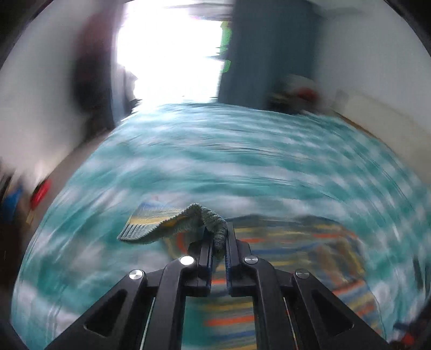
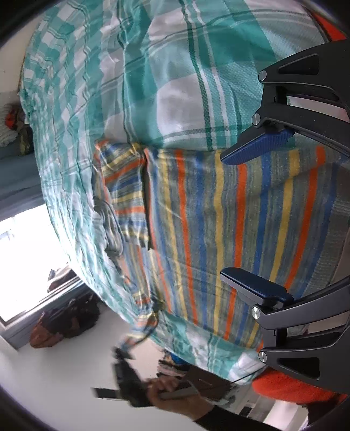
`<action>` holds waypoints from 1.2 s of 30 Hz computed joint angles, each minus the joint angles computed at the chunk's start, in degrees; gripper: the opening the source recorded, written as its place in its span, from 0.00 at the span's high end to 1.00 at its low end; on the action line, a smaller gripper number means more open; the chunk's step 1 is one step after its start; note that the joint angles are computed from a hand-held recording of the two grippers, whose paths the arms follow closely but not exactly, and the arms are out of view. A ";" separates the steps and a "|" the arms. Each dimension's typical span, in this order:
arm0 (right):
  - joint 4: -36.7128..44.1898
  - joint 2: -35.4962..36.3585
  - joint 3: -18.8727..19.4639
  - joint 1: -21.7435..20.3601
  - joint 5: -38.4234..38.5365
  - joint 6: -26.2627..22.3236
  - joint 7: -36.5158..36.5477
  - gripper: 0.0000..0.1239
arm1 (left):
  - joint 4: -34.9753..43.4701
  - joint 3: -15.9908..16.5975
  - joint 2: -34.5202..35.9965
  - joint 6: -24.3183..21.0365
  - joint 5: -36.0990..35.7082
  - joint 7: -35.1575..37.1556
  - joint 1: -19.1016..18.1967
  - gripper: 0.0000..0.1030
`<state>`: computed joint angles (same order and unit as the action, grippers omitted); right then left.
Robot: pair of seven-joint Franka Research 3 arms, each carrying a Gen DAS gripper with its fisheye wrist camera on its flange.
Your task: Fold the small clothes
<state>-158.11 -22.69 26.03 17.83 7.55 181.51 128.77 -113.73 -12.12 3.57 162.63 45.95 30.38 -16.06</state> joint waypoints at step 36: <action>0.95 1.31 -0.50 -3.26 -3.50 -3.50 -2.98 0.35 | -1.86 -0.80 5.78 -15.25 0.24 -1.99 -7.32 0.16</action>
<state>-157.17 -21.38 25.53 14.57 4.05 178.01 125.79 -115.59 -12.92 9.34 147.38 46.19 28.39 -23.38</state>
